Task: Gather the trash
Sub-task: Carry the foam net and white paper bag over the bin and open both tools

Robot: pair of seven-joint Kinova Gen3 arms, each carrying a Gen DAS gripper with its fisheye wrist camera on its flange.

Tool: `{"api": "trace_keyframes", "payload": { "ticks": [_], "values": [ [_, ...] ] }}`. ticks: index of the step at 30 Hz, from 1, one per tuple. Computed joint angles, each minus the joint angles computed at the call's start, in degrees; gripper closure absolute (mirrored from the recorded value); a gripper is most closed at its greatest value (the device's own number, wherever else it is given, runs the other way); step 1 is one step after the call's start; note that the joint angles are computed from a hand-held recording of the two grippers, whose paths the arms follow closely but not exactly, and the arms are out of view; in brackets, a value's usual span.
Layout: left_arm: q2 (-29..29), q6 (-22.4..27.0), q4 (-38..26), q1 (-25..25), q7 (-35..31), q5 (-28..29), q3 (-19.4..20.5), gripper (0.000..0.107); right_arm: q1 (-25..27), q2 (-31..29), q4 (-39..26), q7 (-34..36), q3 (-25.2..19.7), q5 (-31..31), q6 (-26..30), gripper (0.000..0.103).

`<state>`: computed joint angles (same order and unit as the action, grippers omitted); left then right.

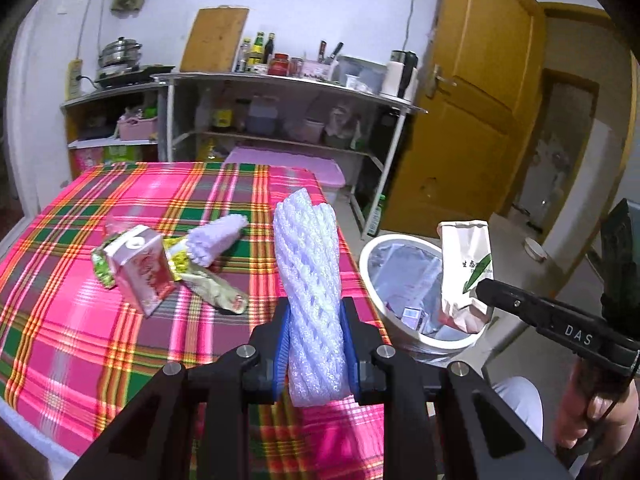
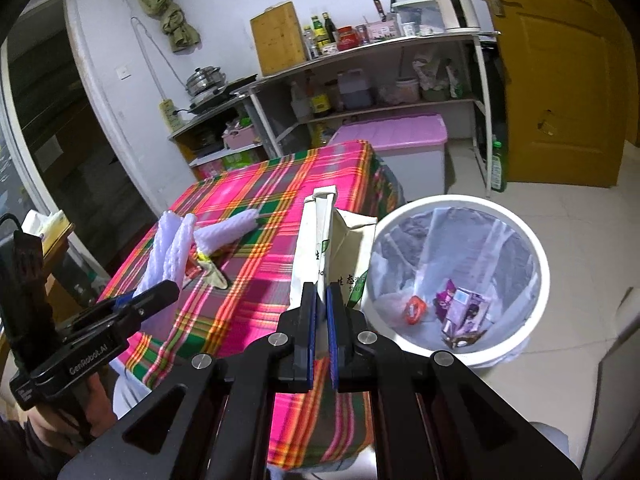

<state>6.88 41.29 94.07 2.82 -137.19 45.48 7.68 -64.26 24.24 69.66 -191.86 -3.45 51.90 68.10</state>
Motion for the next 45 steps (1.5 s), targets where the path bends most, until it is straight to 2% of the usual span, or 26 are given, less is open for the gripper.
{"api": "trace_keyframes", "payload": {
  "ticks": [15,26,45],
  "values": [
    [4.8,0.2,-4.7,4.3,2.2,-4.8,3.6,0.083,2.4,-3.4,6.9,-6.5,-1.9,-0.2,1.1,0.098],
    [10.4,1.3,-10.6,8.0,6.3,-10.8,6.4,0.083,6.2,-5.2,11.9,-9.2,-3.4,-2.5,-1.5,0.098],
    [24.0,10.2,-27.1,15.1,16.7,-22.3,7.3,0.083,13.7,-6.8,18.7,-7.7,-3.4,-9.4,-8.8,0.095]
  ]
}}
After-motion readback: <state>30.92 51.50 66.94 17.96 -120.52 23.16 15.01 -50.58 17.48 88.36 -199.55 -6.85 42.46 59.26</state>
